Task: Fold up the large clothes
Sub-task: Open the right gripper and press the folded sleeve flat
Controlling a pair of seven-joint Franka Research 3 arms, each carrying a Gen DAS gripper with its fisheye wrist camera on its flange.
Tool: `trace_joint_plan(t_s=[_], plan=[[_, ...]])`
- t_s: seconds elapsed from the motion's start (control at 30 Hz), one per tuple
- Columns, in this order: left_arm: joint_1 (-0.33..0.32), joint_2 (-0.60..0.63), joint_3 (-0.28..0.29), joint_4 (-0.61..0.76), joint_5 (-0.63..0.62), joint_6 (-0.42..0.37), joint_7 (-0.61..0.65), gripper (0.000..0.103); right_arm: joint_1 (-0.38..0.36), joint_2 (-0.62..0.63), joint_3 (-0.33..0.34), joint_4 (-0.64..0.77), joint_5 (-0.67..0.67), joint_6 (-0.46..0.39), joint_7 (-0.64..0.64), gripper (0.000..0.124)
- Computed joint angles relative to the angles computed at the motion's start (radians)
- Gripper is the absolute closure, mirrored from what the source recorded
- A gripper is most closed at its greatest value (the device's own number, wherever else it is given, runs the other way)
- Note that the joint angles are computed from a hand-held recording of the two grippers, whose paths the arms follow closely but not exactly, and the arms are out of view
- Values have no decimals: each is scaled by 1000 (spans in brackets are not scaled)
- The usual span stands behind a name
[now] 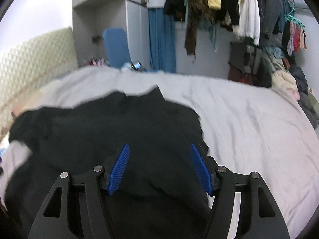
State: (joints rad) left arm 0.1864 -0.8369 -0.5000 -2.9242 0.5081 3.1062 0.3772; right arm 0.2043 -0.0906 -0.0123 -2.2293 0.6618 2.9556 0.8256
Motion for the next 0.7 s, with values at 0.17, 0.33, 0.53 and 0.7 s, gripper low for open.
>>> trace_joint_plan(t_s=[0.17,0.33,0.53,0.7], plan=[[-7,33,-3,19,-13,-27,-15,0,-39,8,-13,-31,-96,-59,28,62],[-6,62,0,38,10,-71,-44,0,-63,52,0,-30,-201,-89,122,62],[-10,77,0,51,52,-80,-66,0,-46,77,14,-30,-100,-3,54,86],[-15,69,-15,57,87,-107,-90,0,-47,82,13,-8,5,-17,5,100]])
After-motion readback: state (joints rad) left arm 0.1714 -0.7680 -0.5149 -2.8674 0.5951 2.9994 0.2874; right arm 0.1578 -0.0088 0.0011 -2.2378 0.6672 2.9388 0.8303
